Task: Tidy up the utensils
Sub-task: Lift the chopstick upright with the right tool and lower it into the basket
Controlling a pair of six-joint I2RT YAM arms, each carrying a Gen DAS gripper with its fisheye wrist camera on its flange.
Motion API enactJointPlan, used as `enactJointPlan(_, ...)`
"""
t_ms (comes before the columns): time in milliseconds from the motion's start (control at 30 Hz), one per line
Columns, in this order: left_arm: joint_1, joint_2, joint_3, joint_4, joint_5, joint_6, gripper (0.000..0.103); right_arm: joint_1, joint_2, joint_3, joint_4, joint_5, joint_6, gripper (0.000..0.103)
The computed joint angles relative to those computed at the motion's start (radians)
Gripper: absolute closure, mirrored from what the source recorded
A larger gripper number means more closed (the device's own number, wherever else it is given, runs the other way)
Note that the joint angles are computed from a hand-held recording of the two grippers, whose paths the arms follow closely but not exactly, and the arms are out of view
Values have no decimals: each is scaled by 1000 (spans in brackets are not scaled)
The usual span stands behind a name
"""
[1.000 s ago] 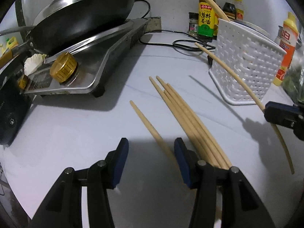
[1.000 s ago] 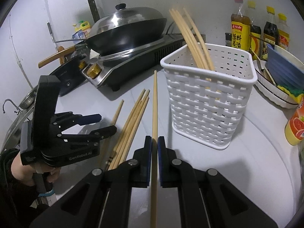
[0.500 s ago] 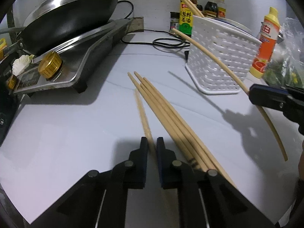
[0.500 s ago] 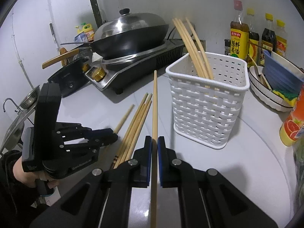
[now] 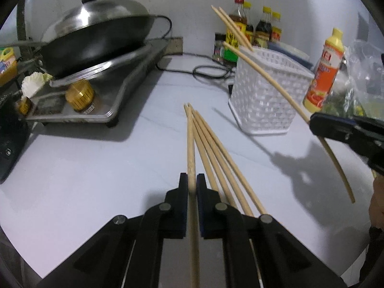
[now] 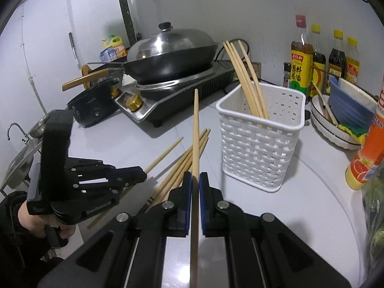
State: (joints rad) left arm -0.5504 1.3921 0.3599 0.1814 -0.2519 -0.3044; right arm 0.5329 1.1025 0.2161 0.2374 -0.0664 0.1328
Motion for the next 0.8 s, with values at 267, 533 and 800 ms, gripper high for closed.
enactJointPlan(267,36,-206,0,-110,13,33,97,-5,-104,61,-123,9,-22,97)
enactJointPlan(533,67,-256,33,-115,60,74,97,-69,-117,167,-202,-11,-86,97)
enactJointPlan(800,116,-254,76,-104,96,104,97,-185,-7,312,-204,-75,-156,97)
